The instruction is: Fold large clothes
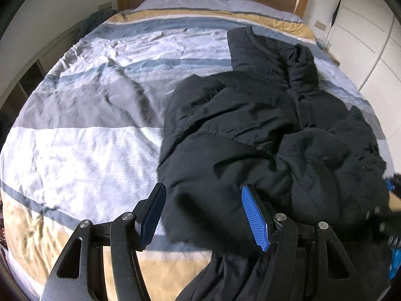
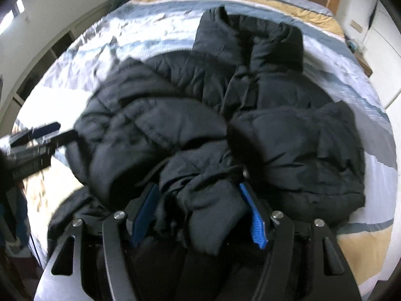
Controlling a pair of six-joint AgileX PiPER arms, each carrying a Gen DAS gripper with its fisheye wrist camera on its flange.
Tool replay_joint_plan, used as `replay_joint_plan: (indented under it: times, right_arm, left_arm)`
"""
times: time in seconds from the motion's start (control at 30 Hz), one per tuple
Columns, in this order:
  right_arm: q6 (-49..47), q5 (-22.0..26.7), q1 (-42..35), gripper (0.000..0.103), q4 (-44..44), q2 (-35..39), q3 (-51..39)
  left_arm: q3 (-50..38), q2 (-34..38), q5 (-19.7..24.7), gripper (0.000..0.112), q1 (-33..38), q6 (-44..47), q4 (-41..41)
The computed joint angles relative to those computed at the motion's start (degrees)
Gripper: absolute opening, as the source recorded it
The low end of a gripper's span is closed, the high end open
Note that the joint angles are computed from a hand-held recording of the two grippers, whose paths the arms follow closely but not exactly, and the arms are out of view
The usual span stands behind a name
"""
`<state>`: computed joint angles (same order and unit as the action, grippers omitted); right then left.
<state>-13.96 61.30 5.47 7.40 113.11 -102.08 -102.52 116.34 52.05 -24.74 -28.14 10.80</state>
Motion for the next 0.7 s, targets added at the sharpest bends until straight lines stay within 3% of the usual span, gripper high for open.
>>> replay_joint_plan:
  times: [0.23,0.7]
  right_arm:
    - [-7.03,-4.57,-2.27,0.064,-0.16,-0.35,8.12]
    - [-16.21,2.64,-10.79,0.065,4.15,-2.26,6.26]
  left_arm:
    - [-3.78,6.06,0.69,0.063,-1.57,-2.96,0.62]
    - [-4.22,2.48,4.75,0.063,-5.32,-8.07,2.72]
